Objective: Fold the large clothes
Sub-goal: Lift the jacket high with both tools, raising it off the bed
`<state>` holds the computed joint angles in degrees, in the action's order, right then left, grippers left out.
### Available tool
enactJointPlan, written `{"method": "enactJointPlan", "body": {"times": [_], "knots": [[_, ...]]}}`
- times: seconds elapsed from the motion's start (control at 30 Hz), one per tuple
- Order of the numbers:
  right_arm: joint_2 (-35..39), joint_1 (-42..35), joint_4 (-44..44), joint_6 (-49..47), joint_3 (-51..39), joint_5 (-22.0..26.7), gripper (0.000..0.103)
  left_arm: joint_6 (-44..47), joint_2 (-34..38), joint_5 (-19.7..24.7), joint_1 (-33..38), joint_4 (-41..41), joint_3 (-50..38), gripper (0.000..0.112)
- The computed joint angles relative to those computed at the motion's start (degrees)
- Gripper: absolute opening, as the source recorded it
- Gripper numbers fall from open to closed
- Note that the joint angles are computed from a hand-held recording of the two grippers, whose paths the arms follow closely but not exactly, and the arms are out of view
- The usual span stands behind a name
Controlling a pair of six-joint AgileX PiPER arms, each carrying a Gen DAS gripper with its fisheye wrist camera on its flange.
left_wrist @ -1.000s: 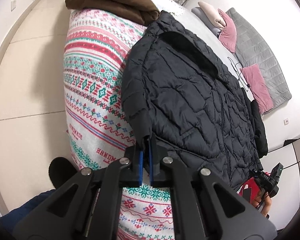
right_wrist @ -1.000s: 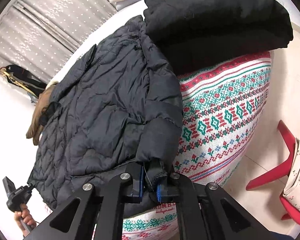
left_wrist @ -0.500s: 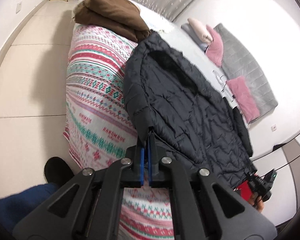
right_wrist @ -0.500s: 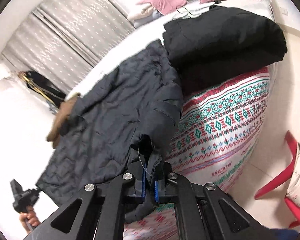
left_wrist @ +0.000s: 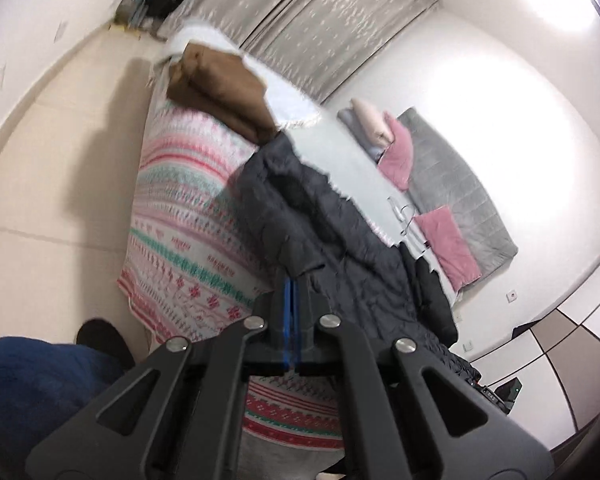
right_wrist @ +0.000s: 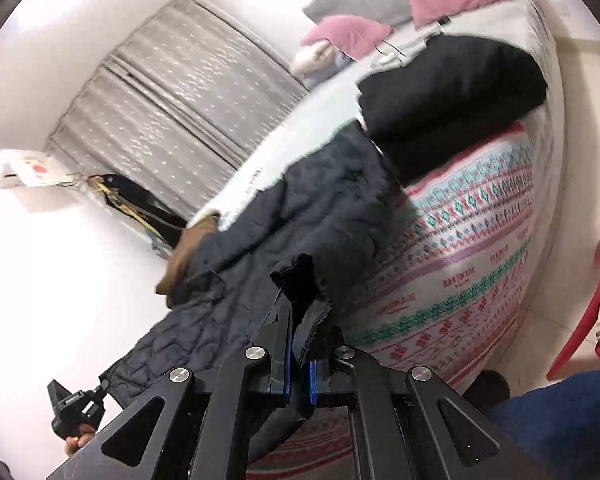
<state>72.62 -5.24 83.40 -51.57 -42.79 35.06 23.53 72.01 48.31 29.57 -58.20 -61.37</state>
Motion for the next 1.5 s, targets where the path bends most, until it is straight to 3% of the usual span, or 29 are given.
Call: {"method": "enactJointPlan", "body": {"times": [0.3, 0.67, 0.87, 0.97, 1.17, 1.33, 1.5], "knots": [[-7.3, -3.0, -0.4, 1.5, 1.2, 3.4, 0.005, 1.3, -3.2, 1.1, 0.1, -1.8, 0.0, 0.001], [-11.0, -6.4, 0.7, 2.1, 2.5, 6.6, 0.005, -0.5, -7.0, 2.7, 1.9, -2.1, 0.8, 0.001], [-14.6, -10.0, 0.5, 3.2, 2.2, 9.8, 0.005, 0.1, -9.3, 5.4, 5.3, -5.4, 0.7, 0.001], [-16.3, -11.6, 0.7, 3.7, 1.7, 11.4, 0.005, -1.2, -10.4, 2.6, 3.3, -3.6, -0.1, 0.001], [-14.4, -9.0, 0.7, 4.9, -1.8, 8.2, 0.005, -6.0, -6.9, -2.7, -2.6, 1.9, -4.7, 0.001], [-9.6, -5.9, 2.1, 4.6, -7.2, 5.3, 0.005, -11.3, 0.1, -7.2, -7.0, 6.9, -13.4, 0.001], [-2.2, -3.9, 2.0, 6.3, -15.8, 3.7, 0.005, -22.9, 10.9, -10.6, -11.3, 17.2, -26.5, 0.001]]}}
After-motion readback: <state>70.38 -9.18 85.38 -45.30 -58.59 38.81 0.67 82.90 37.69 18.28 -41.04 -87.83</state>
